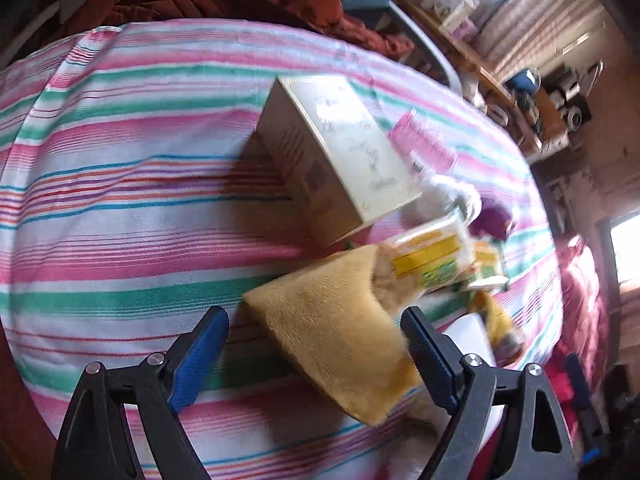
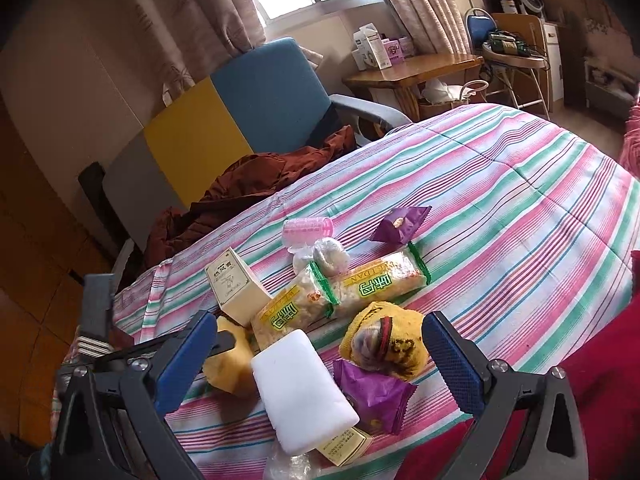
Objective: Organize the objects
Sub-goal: 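Grasp a yellow sponge with the left tool while the right tool grasps the white block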
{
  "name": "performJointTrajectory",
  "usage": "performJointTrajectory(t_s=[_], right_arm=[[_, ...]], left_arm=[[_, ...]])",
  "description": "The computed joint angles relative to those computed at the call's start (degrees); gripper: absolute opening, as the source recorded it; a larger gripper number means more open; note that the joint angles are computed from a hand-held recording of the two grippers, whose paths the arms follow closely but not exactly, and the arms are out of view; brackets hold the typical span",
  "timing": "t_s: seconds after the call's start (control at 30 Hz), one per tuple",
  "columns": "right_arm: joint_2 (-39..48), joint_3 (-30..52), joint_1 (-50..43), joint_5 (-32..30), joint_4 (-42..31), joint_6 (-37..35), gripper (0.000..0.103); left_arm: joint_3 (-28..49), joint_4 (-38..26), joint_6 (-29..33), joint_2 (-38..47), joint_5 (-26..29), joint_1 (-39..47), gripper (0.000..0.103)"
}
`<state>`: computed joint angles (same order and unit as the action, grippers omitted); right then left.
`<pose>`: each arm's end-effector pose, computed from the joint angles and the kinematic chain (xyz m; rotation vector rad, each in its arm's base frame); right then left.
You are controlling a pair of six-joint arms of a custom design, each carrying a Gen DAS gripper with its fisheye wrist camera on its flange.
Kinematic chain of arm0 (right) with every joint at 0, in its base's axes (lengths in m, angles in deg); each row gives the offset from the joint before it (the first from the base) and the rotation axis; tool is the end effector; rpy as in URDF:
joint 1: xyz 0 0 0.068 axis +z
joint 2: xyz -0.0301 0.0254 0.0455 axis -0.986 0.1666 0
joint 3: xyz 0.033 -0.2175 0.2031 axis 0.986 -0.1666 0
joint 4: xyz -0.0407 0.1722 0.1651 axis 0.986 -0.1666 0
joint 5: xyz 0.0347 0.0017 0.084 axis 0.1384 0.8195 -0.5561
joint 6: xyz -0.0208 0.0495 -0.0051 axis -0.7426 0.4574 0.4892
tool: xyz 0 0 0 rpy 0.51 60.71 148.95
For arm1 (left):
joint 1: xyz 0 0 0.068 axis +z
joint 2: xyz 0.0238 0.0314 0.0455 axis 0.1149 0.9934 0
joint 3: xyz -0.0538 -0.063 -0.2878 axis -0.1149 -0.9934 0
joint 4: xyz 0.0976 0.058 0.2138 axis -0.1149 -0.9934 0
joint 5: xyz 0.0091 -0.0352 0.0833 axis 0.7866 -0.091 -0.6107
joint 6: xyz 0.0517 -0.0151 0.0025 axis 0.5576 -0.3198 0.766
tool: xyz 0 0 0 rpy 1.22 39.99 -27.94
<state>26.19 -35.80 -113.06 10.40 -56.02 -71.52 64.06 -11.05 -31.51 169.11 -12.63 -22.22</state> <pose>0.1746 -0.0827 0.2337 0.0070 2.3291 0.5644 0.2119 -0.1180 0.1639 -0.4566 2.7337 -0.4419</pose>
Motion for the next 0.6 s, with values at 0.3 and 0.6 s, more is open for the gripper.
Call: performJointTrajectory(t_s=[0.3, 0.6], right_arm=[[-0.1, -0.24, 1.94, 2.46, 0.42, 0.19, 0.103], [-1.12, -1.33, 7.03, 7.74, 0.98, 0.13, 0.103]], left_arm=[[-6.84, 2.44, 3.89, -7.91, 4.97, 1.82, 0.06], [-8.53, -1.6, 5.7, -17.07, -1.14, -5.28, 0.05]])
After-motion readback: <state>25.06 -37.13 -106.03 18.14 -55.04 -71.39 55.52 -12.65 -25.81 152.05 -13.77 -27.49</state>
